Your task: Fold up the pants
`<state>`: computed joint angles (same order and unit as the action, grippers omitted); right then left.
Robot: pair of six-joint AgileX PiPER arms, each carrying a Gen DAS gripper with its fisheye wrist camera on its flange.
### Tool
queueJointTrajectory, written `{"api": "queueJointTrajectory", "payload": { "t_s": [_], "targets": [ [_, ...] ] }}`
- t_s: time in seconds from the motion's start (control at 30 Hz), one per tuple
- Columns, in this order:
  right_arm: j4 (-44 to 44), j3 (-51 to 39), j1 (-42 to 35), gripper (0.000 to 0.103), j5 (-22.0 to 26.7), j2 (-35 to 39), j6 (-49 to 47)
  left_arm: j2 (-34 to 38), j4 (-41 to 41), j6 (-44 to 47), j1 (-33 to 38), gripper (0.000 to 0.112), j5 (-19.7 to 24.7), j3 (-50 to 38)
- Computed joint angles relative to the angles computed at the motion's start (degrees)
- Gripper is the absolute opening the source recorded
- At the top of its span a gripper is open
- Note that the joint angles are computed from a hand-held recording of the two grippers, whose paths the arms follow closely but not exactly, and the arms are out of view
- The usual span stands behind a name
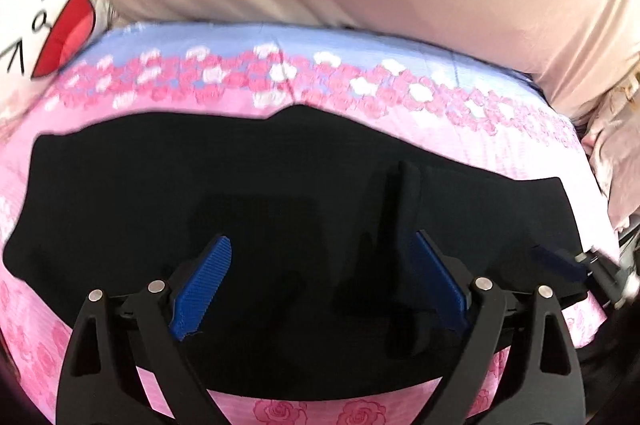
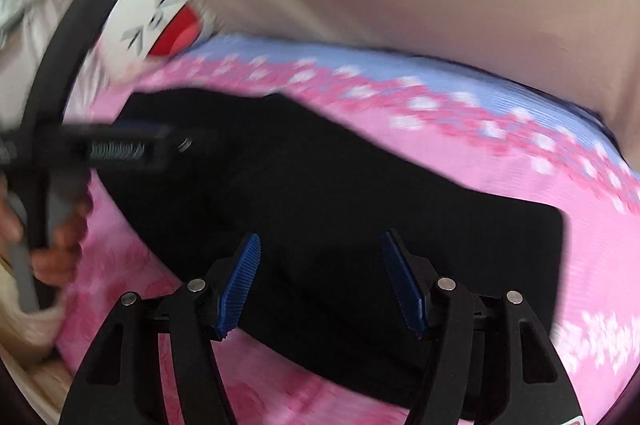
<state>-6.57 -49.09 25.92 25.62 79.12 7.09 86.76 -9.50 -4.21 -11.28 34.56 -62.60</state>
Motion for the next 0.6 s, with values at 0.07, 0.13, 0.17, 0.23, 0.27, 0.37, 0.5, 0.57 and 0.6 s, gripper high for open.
{"api": "queueJointTrajectory", "payload": {
  "t_s": [0.07,0.13,0.17,0.23,0.27,0.37,0.5,0.57,0.6],
  "targets": [
    [-0.63,-0.51,-0.11,0.025,-0.77,3.87,-0.21,-0.02,-4.69,4.36,1.83,0.089,1.04,0.53],
    [7.13,-0.08,-2.86,0.011,-1.36,3.27,-8.12,-0.88,-9.35,8.9,3.67,0.089,2.68,1.73],
    [11.95,-0.25,-5.11,0.006,0.87,1.97,-13.67,-1.21,-11.24,10.69,4.3,0.089,3.33,2.25],
    [21.64,0.6,-10.56,0.006,4.18,-1.59,-24.23,-1.65,-18.31,17.22,6.47,0.089,6.37,3.49],
    [24.2,1.06,-12.97,0.006,5.53,-3.04,-27.28,-1.8,-21.9,20.39,7.32,0.089,7.85,4.28],
    [35.1,2.22,-22.32,0.007,10.77,-6.24,-39.5,-0.89,-27.6,24.62,5.44,0.09,9.78,5.59],
    [38.28,3.88,-23.56,0.011,11.2,-6.52,-42.69,2.41,-14.32,11.92,-6.35,0.094,2.35,4.0],
    [37.01,4.82,-21.13,0.014,8.88,-6.38,-41.87,3.36,-7.37,5.45,-9.65,0.094,0.39,3.05],
    [36.02,5.01,-19.98,0.016,8.09,-6.38,-40.81,3.93,-6.52,4.87,-10.18,0.094,0.45,2.38]
  ]
}}
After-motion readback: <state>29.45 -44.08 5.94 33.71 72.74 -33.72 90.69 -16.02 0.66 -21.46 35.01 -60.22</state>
